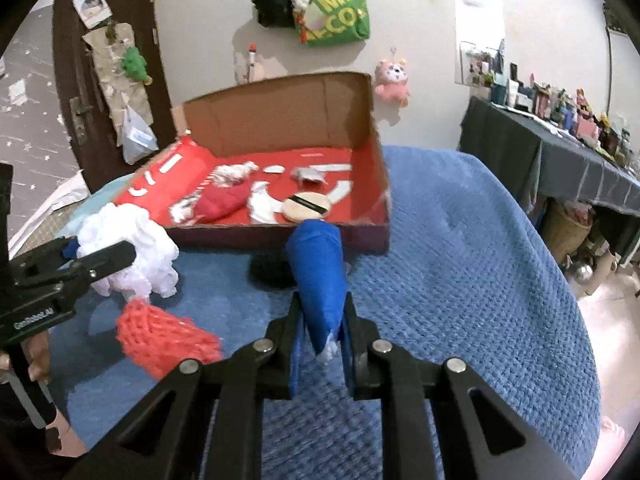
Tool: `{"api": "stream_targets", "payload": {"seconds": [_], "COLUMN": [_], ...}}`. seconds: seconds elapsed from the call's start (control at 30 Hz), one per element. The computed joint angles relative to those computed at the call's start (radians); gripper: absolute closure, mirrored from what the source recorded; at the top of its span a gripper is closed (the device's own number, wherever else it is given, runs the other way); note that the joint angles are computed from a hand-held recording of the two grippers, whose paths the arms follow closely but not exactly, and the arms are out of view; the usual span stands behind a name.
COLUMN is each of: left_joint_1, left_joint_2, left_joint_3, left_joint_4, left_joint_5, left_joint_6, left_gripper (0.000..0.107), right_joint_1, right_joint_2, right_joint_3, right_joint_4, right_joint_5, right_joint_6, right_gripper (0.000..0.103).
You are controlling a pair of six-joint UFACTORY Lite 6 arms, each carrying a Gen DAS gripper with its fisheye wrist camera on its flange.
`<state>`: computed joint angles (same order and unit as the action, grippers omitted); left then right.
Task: Organize soft objects
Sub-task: 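Grasp the white mesh bath puff with the left gripper while the right grasps the blue cloth, then carry the bath puff and blue cloth into the box and lower them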
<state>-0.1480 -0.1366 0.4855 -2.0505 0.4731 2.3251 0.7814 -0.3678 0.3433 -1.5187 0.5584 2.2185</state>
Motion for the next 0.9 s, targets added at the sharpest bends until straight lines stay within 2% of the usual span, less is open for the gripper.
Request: {"api": "stream_targets", "payload": {"seconds": [0.17, 0.4, 0.53, 0.67, 0.73, 0.8, 0.9], "left_joint_1": [0.069, 0.1, 0.104, 0.076, 0.06, 0.042, 0.027], "left_joint_2": [-0.016, -0.024, 0.012, 0.196, 0.303, 0.439, 0.636], "left_joint_3": [-0.024, -0.014, 0.07, 0.317, 0.461, 0.644, 0.9], "left_joint_4": [0.049, 0.092, 0.142, 0.229, 0.326, 0.515, 0.822], "left_joint_5": [0.027, 0.046, 0.039, -0.04, -0.088, -0.142, -0.16], "left_joint_6": [-0.014, -0.045, -0.097, -0.206, -0.306, -0.507, -0.821], "left_gripper": [0.053, 0.053, 0.053, 0.053, 0.053, 0.053, 0.053], "right_joint_1": [0.075, 0.077, 0.01, -0.165, -0.263, -0.326, -0.406], "right_joint_2": [0.037, 0.067, 0.067, 0.167, 0.271, 0.37, 0.564], "right_joint_3": [0.032, 0.05, 0.084, 0.23, 0.365, 0.494, 0.725], "right_joint_4": [-0.005, -0.031, -0.076, -0.162, -0.131, 0.016, 0.265], "right_joint_5": [0.025, 0.008, -0.056, -0.203, -0.291, -0.343, -0.397], "right_joint_6": [0.031, 0.051, 0.02, -0.059, -0.177, -0.379, -0.693], "right_gripper": [0.086, 0.086, 0.086, 0.086, 0.086, 0.086, 0.086]}}
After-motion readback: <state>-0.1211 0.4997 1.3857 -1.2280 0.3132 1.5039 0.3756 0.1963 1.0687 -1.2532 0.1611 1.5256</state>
